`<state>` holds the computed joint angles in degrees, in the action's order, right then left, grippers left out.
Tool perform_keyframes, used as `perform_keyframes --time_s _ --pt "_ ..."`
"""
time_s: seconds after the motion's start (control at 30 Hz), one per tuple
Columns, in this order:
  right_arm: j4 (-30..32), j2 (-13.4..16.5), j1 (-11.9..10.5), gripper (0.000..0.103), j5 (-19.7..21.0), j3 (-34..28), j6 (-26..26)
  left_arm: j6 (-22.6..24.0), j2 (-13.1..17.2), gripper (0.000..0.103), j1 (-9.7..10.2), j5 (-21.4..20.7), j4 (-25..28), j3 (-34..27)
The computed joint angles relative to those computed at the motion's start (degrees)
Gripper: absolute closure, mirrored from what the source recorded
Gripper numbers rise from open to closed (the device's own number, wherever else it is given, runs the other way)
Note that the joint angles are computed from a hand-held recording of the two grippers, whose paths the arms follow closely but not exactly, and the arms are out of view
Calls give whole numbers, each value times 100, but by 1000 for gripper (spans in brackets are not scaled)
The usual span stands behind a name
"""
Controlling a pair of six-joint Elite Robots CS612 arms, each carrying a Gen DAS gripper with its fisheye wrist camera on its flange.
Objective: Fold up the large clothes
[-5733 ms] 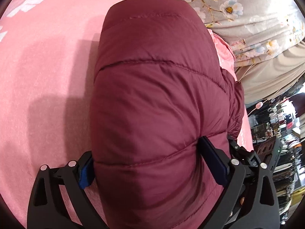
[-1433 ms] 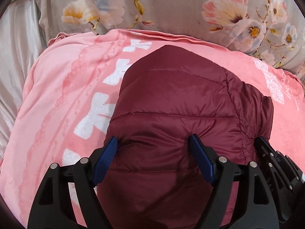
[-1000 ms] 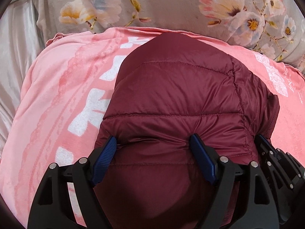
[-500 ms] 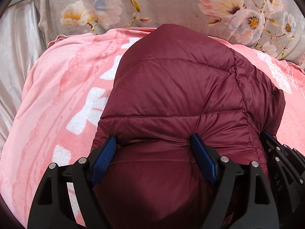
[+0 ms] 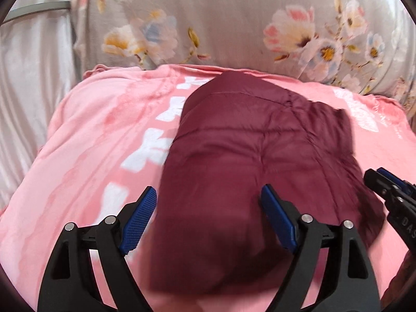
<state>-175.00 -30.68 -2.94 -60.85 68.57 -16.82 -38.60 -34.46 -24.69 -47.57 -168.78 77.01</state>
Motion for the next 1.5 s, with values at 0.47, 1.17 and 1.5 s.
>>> perform_keyframes --time_s 0.47,1.17,1.5 --pt "-626 -594 -249 56 20 1602 -377 -873 -357 21 -573 -196 141 983" --pt "-445 -596 -182 56 -315 1610 -604 -1459 -364 13 -659 195 794 947" --pt "-531 -602 -156 56 -417 1644 -677 -1436 -359 13 -665 252 783 946"
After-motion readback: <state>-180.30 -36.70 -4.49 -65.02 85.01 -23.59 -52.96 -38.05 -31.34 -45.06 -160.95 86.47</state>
